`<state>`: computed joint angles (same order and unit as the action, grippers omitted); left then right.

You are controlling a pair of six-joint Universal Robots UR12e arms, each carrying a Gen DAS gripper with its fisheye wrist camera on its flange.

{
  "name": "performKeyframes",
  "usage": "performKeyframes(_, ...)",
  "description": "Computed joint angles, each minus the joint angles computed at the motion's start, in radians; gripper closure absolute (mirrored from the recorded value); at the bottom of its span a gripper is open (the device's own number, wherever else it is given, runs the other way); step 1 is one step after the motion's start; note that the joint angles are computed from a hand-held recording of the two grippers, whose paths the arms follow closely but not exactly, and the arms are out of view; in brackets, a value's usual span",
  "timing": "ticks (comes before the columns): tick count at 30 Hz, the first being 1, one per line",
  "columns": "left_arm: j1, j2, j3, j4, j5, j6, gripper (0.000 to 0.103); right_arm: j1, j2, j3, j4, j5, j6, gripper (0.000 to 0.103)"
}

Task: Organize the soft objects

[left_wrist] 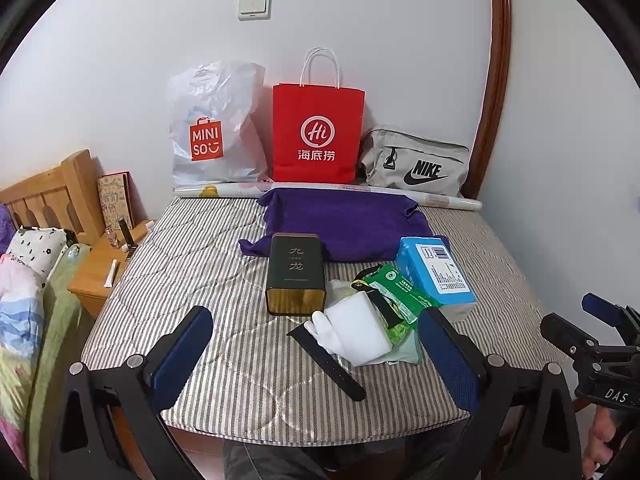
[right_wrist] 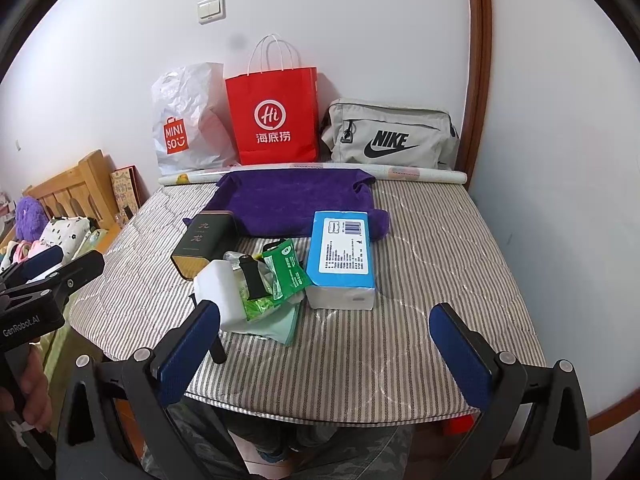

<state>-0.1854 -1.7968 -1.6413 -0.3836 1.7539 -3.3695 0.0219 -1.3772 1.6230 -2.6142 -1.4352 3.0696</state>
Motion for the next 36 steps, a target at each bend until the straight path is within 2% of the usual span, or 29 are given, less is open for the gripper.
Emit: performKeyframes(36,0.007,0.008,-0.013,0.016,-0.018,0.006,0.0,0.002,-0.007,0.008,-0.016,0.003,-0.003,0.0)
